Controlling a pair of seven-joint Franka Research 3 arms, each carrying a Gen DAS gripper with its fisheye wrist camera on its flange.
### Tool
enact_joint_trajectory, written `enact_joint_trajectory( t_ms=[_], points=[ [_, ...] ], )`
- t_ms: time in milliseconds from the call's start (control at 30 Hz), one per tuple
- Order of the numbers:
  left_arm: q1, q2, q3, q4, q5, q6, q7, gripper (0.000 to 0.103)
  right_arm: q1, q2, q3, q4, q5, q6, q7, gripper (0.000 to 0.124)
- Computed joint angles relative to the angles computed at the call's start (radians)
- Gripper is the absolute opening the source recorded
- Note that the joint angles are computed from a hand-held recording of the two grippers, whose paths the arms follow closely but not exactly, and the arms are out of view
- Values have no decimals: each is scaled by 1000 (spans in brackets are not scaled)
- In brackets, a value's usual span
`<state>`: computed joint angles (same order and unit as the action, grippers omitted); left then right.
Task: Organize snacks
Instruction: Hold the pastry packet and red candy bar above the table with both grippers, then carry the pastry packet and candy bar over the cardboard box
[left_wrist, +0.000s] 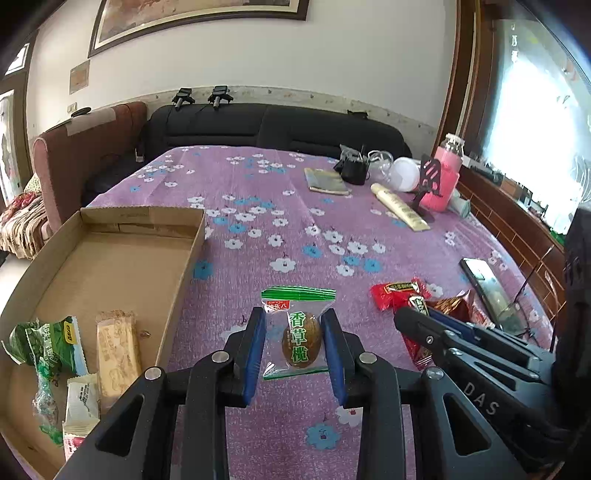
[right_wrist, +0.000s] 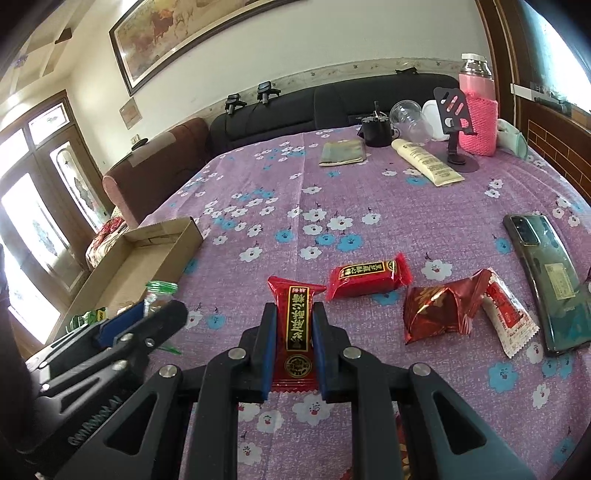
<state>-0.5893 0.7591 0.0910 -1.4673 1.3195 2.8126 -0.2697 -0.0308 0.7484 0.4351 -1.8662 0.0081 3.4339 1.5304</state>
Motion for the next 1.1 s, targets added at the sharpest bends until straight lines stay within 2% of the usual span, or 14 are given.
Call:
enact_joint_trajectory(
  t_ms=[133, 400, 700, 767, 933, 1100],
  points=[
    [-10, -24, 21, -26, 56, 19, -80, 32, 16, -2, -15, 3, 6, -2, -4, 17],
    [16, -45, -2, -42, 129, 19, -158, 32, -18, 1, 30, -21, -65, 38, -17, 17],
    [45, -79, -30, -78, 182, -9, -226, 32, 11, -6, 15, -34, -116, 51, -27, 17],
    [42, -110, -27, -110, 228, -27, -279, 32, 7, -5, 18, -34, -122, 52, -23, 17],
    [85, -184, -64, -207, 292, -65, -344, 32, 5, -4, 19, -38, -141, 64, -24, 17],
    [152, -255, -101, -327, 349, -80, -405, 32, 41, -12, -13, -45, -144, 88, -33, 17]
  ],
)
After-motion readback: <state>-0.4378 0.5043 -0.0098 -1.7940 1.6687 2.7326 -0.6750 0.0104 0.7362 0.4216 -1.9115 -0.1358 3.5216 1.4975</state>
